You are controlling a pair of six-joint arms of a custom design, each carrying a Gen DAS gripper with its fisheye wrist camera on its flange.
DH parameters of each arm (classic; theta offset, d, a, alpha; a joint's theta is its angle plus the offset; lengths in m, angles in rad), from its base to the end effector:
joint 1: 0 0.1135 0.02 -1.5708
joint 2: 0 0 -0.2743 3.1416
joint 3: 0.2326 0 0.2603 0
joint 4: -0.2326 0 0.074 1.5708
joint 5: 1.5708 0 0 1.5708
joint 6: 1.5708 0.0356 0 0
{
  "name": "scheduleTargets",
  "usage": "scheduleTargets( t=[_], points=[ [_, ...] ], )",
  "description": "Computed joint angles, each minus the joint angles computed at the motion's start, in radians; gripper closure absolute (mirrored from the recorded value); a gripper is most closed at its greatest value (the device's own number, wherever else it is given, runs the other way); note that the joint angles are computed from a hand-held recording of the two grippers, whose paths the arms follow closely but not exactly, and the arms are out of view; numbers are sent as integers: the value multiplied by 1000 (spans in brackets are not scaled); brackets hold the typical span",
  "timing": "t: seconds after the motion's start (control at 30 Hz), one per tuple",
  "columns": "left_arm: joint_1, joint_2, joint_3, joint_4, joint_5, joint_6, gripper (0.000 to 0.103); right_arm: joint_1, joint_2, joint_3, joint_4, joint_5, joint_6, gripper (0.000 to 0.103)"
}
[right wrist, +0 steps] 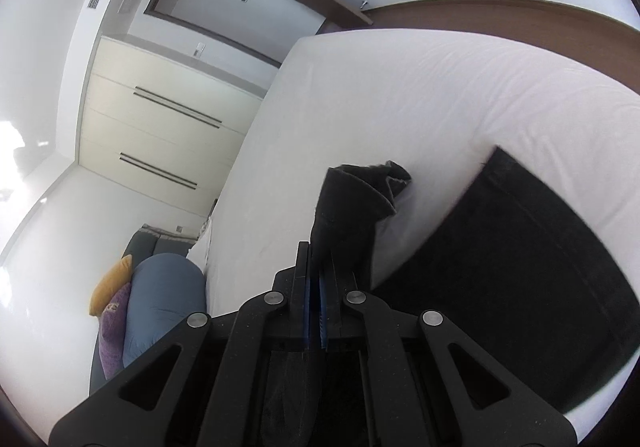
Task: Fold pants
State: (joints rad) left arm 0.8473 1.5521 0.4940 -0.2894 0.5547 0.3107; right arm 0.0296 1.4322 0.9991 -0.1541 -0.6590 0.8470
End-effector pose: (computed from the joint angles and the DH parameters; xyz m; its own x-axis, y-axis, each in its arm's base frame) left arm 0.1561 0.1483 0.0948 -0.7858 -0.4971 -0.3679 -0.3357 0.8425 -0.4213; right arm 0.3214 0.0313 0.2767 -0.7661 0.5700 -0.2971 0.0620 0.5256 0.8484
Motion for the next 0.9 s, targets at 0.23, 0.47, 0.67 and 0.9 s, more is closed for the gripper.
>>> scheduleTargets(
  t=[0.23, 0.47, 0.67, 0.9],
  points=[
    [-54, -85, -22, -9, -41, -51, 48, -154, -151, -201, -184, 22, -109, 101],
    [-118, -139, -31, -19, -101, -89, 33, -158, -257, -270, -265, 110, -143, 101],
    [-145, -149, -44, 2, -111, -128, 29, -318, -304, -364, -288, 25, -265, 102],
    [-119, -154, -65, 23, -92, -98, 27, -391, -265, -477, -149, -108, -217, 101]
  ],
)
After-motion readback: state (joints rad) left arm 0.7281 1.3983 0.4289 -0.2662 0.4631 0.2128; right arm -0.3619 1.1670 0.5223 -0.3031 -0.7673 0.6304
